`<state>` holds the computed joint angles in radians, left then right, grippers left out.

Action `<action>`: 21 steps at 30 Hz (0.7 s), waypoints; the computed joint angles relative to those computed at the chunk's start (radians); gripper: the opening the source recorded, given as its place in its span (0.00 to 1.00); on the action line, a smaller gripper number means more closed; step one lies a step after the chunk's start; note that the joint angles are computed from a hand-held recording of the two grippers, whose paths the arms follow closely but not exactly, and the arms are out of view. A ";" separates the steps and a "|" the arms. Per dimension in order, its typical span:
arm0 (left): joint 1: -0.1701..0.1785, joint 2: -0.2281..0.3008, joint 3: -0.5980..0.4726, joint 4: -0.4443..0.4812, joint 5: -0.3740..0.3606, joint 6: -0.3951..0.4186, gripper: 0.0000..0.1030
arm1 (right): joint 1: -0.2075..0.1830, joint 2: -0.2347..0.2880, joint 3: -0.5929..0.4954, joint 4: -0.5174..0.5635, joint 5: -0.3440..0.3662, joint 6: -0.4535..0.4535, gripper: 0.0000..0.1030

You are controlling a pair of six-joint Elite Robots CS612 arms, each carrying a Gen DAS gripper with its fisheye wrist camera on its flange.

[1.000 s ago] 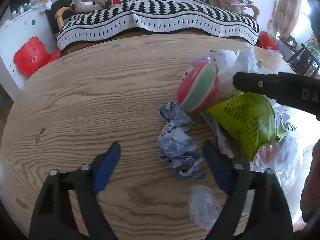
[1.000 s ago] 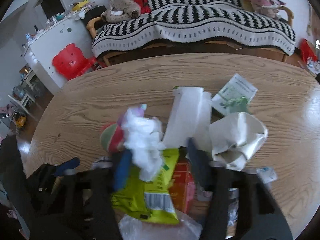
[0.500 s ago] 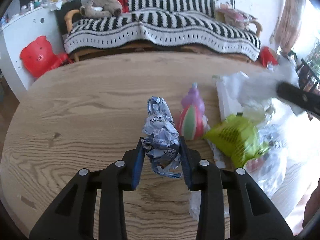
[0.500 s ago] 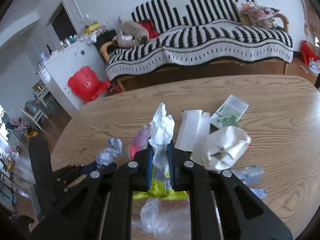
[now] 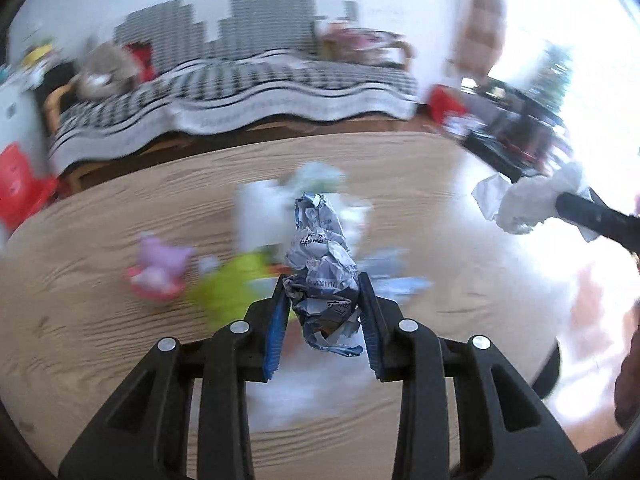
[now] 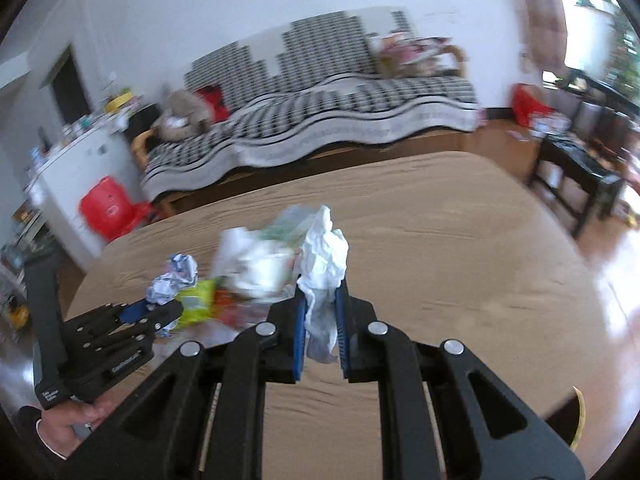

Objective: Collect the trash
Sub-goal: 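Carry foil and tissue to the black bin and open both tools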

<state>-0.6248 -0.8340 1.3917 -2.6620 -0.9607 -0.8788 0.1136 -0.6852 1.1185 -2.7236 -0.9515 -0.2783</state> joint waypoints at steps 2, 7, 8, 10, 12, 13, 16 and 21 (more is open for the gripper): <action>-0.006 0.045 -0.065 -0.043 -0.054 0.071 0.32 | -0.034 -0.007 0.019 -0.036 -0.032 0.039 0.13; -0.034 0.162 -0.239 -0.110 -0.183 0.242 0.32 | -0.117 -0.018 0.069 -0.105 -0.129 0.142 0.13; -0.040 0.186 -0.276 -0.116 -0.211 0.272 0.32 | -0.131 -0.017 0.075 -0.109 -0.142 0.160 0.13; -0.054 0.243 -0.364 -0.110 -0.274 0.323 0.32 | -0.161 -0.016 0.090 -0.106 -0.176 0.195 0.13; -0.062 0.294 -0.447 -0.090 -0.338 0.352 0.32 | -0.186 -0.013 0.105 -0.106 -0.218 0.217 0.13; -0.064 0.314 -0.478 -0.081 -0.364 0.363 0.32 | -0.195 -0.009 0.108 -0.100 -0.231 0.222 0.13; -0.069 0.400 -0.618 -0.015 -0.461 0.395 0.32 | -0.219 0.008 0.102 -0.041 -0.256 0.238 0.13; -0.069 0.559 -0.884 0.185 -0.587 0.422 0.32 | -0.235 0.068 0.033 0.136 -0.284 0.234 0.13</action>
